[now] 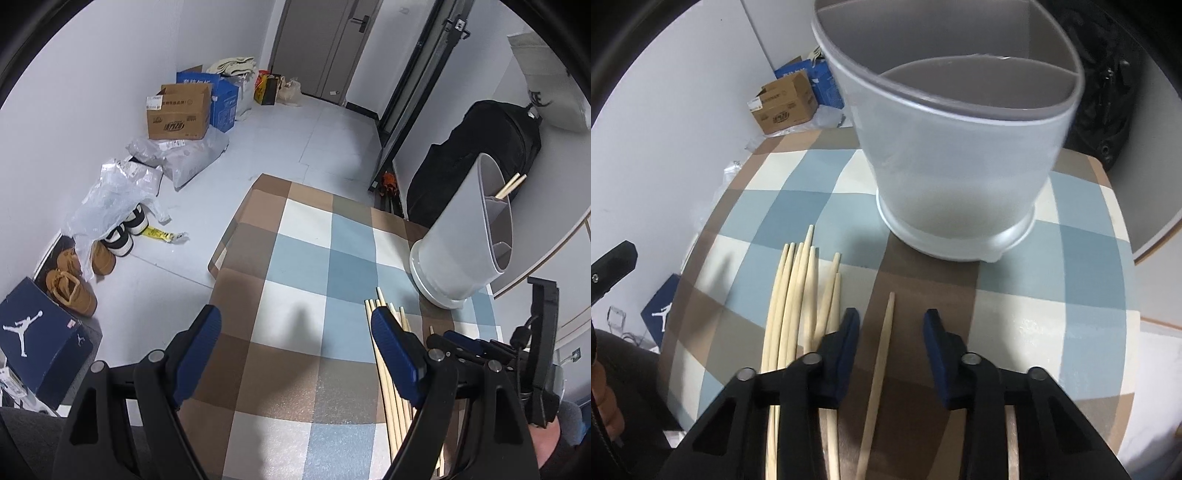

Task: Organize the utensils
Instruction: 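Close the right tool on a single wooden chopstick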

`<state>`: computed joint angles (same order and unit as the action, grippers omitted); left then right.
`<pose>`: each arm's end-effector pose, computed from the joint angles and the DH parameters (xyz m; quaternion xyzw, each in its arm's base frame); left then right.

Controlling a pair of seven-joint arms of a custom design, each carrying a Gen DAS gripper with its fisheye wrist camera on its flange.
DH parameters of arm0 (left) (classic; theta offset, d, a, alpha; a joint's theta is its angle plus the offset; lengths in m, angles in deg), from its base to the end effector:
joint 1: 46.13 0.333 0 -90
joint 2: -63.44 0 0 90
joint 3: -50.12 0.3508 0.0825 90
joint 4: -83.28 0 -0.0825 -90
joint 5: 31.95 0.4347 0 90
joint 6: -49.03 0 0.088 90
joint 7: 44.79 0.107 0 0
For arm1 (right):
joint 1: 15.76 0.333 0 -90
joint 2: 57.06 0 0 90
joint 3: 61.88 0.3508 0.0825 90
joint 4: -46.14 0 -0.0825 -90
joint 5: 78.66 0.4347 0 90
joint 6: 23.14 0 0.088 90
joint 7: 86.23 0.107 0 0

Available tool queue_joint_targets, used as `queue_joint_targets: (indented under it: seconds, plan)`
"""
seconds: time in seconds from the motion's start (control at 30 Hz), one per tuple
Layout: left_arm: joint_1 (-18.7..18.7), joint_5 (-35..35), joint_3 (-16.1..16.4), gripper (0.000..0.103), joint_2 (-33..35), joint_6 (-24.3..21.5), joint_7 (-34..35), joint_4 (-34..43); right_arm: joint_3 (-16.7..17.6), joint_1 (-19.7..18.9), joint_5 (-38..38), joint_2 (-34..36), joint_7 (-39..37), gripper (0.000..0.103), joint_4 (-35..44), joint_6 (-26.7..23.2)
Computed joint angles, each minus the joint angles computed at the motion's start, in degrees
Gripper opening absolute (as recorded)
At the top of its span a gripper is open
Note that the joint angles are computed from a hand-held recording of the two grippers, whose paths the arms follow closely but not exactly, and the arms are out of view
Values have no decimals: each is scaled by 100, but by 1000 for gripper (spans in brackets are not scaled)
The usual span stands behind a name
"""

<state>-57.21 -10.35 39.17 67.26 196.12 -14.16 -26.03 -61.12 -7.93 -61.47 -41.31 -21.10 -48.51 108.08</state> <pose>0.6199 -0.2539 0.5429 -0.7901 0.5233 -0.2770 0.1587 0.7224 0.1148 0.5063 -0.8198 0.5284 -0.0649 0.2112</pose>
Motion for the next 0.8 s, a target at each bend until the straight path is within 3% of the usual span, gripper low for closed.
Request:
queue_joint_targets:
  seconds: [0.07, 0.2, 0.3, 0.6, 0.8]
  plan:
    - [18, -99, 6, 80, -9, 20, 13, -21, -20, 65, -186, 12, 24, 29, -6, 83]
    - [30, -125, 17, 80, -17, -6, -55, -21, -126, 263, -834, -23, 309, 11, -125, 401]
    - [35, -118, 18, 80, -30, -26, -99, -33, -120, 269, -955, -61, 414, 5, -211, 535]
    - [30, -392, -19, 80, 119, -330, 215, 128, -41, 39, -377, -154, 304, 3, -250, 610]
    - [40, -1205, -126, 80, 352, -504, 981, 363, 23, -157, 343, -512, -215, 3, -485, 865]
